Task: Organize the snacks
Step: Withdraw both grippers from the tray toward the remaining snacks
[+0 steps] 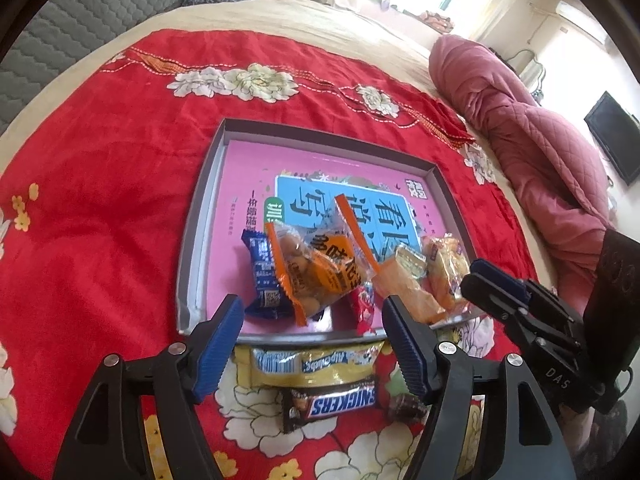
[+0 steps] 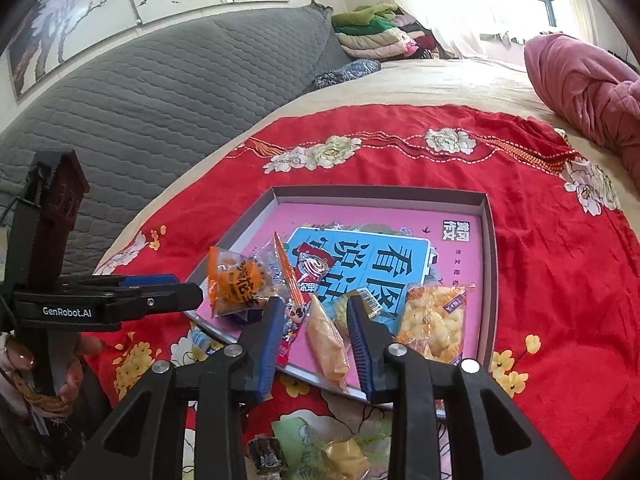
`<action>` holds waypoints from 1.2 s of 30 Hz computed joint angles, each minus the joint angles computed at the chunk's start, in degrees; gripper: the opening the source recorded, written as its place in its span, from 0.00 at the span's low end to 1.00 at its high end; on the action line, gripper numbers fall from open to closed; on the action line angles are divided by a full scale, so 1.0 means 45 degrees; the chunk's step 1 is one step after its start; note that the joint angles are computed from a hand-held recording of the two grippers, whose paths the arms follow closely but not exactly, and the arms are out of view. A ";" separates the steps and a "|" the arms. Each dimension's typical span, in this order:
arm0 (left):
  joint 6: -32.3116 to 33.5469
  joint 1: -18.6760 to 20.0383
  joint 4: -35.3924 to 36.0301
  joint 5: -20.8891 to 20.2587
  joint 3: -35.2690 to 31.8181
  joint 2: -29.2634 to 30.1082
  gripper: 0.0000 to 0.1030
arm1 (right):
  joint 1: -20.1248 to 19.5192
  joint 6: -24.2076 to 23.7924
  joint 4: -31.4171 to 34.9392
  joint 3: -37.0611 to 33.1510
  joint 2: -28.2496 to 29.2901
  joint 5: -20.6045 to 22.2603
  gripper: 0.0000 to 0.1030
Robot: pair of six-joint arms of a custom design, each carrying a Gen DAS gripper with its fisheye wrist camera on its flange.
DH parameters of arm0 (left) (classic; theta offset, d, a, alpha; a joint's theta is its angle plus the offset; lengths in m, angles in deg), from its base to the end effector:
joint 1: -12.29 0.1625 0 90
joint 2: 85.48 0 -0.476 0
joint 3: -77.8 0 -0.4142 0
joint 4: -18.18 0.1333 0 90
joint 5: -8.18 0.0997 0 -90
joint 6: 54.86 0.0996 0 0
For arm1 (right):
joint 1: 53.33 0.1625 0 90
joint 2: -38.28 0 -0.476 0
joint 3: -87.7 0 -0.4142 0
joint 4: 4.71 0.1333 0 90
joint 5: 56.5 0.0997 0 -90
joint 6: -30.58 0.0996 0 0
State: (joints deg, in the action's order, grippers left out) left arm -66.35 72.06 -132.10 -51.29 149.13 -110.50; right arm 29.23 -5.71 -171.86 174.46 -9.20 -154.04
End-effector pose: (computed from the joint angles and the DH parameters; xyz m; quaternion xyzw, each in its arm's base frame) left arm -0.2615 -0.8140 0.0051 0.1243 0.9500 -0.2027 0.2024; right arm 0.0180 -0.7906 0.2344 0.2145 -0.9194 0.2773 0.1783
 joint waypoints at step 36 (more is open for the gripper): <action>0.0463 0.0761 0.0510 -0.1430 0.1034 -0.0351 0.75 | 0.0269 -0.0649 0.0568 0.2262 -0.1067 -0.0834 0.40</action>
